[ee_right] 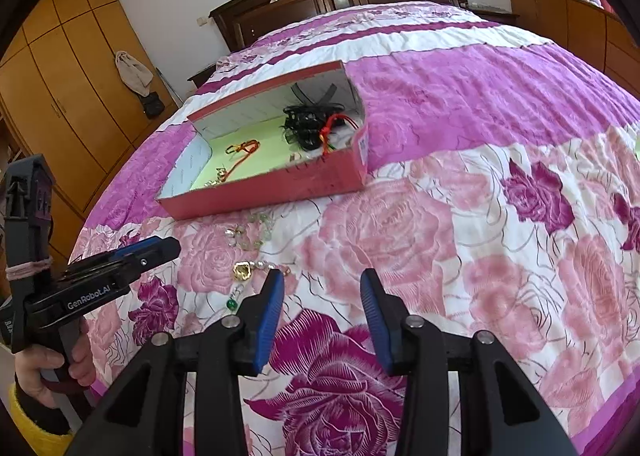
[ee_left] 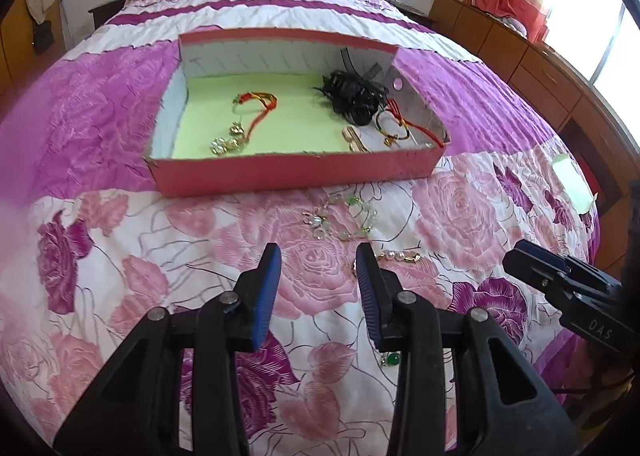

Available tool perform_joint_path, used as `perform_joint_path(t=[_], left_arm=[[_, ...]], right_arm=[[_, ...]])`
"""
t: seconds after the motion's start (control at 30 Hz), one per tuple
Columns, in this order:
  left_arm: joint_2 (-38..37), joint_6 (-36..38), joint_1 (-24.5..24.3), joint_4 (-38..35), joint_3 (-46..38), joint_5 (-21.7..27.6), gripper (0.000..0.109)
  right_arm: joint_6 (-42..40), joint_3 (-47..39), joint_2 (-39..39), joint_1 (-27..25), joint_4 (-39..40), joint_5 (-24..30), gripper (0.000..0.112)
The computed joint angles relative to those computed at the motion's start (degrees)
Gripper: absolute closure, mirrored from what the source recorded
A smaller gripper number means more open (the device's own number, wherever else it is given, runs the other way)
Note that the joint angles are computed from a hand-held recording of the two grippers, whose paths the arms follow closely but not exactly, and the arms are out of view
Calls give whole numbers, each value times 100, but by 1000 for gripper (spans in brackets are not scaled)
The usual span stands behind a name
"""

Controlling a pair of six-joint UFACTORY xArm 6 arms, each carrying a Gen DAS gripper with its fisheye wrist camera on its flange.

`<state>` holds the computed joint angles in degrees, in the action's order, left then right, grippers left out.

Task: Organize jewelry
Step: 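Withdraw both tools from the box toward the remaining jewelry on the quilt, then grasp the pearl bead bracelet with the left tool while the right tool grasps a pearl earring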

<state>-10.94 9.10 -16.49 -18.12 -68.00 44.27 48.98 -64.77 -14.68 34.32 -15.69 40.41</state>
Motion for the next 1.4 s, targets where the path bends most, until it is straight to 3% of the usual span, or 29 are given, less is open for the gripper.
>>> perform_joint_path(t=[0.77, 0.97, 1.4], left_arm=[[1195, -543, -366, 650, -655, -228, 82], [1171, -630, -396, 909, -488, -492, 98], [417, 164, -76, -87, 20, -578, 100]], right_arm=[[-99, 776, -341, -336, 532, -483, 67], [-139, 811, -316, -351, 629, -538, 67], [-18, 587, -185, -277, 428, -362, 67]])
